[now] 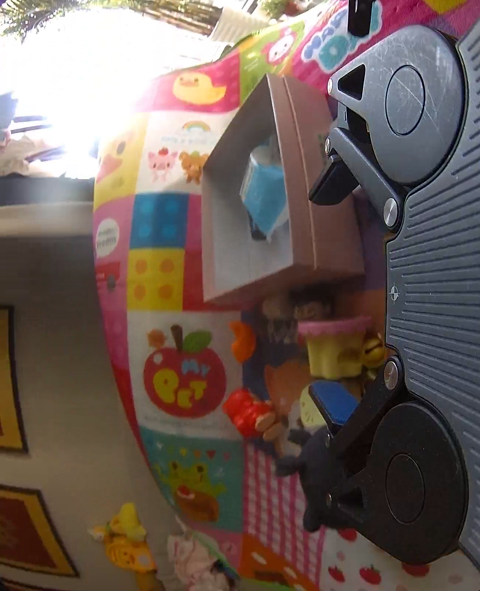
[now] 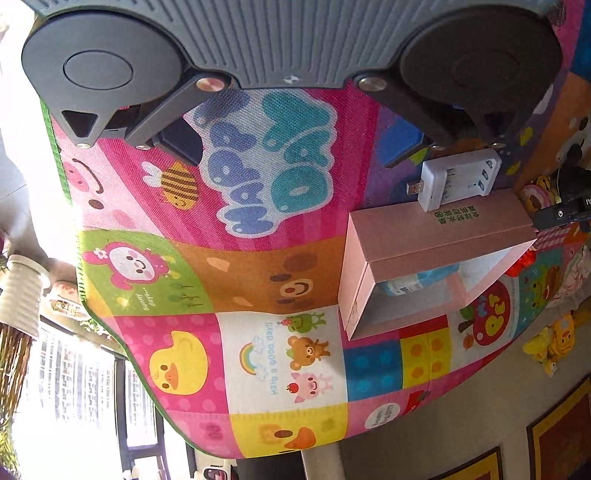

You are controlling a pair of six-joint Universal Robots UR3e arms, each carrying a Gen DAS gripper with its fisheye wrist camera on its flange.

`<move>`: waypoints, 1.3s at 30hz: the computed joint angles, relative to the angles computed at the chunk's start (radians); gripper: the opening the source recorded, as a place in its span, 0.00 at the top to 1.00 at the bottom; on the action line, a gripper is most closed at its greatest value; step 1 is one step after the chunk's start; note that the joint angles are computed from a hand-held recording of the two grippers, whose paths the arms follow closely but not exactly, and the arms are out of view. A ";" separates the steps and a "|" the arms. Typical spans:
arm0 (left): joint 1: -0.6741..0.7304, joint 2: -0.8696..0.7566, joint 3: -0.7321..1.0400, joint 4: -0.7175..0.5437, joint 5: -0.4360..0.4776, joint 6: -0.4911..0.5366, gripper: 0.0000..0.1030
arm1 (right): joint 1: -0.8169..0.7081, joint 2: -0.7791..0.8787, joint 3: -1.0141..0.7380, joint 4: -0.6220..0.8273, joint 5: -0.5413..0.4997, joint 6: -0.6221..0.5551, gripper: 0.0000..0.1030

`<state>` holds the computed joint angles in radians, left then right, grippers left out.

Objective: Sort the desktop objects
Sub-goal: 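Grasp the yellow toy with pink lid in the left gripper and lift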

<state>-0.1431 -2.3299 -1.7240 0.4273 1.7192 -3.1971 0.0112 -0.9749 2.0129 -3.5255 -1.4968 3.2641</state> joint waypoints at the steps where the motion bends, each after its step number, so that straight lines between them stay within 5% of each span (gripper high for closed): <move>1: 0.023 0.003 0.013 -0.040 0.016 -0.007 0.00 | 0.008 0.005 0.002 -0.014 -0.009 -0.005 0.00; 5: 0.062 -0.020 0.068 -0.105 -0.008 0.021 0.02 | 0.024 0.013 0.002 -0.037 -0.030 -0.023 0.00; 9: 0.054 -0.054 0.166 -0.221 -0.013 0.047 0.34 | 0.026 0.013 -0.004 -0.023 -0.038 -0.018 0.00; 13: 0.059 -0.031 0.119 -0.212 -0.013 0.074 0.54 | 0.021 0.014 -0.002 -0.024 -0.030 -0.013 0.00; 15: 0.081 0.052 0.003 -0.181 -0.087 0.044 0.54 | 0.021 0.015 -0.003 -0.022 -0.030 -0.011 0.00; 21: 0.178 0.306 -0.311 -0.204 -0.523 -0.037 0.54 | 0.026 0.016 -0.008 -0.016 -0.038 -0.012 0.00; 24: 0.199 0.316 -0.352 -0.234 -0.617 -0.074 0.54 | 0.029 0.018 -0.012 -0.013 -0.042 -0.012 0.00; 30: 0.223 0.289 -0.375 -0.180 -0.568 -0.118 0.43 | 0.034 0.022 -0.016 -0.011 -0.051 -0.016 0.00; 34: 0.234 0.313 -0.423 -0.103 -0.461 -0.099 0.22 | 0.034 0.020 -0.023 0.008 -0.048 -0.022 0.00; 39: 0.254 0.331 -0.458 -0.059 -0.374 -0.098 0.13 | 0.043 0.018 -0.037 0.037 -0.051 -0.044 0.00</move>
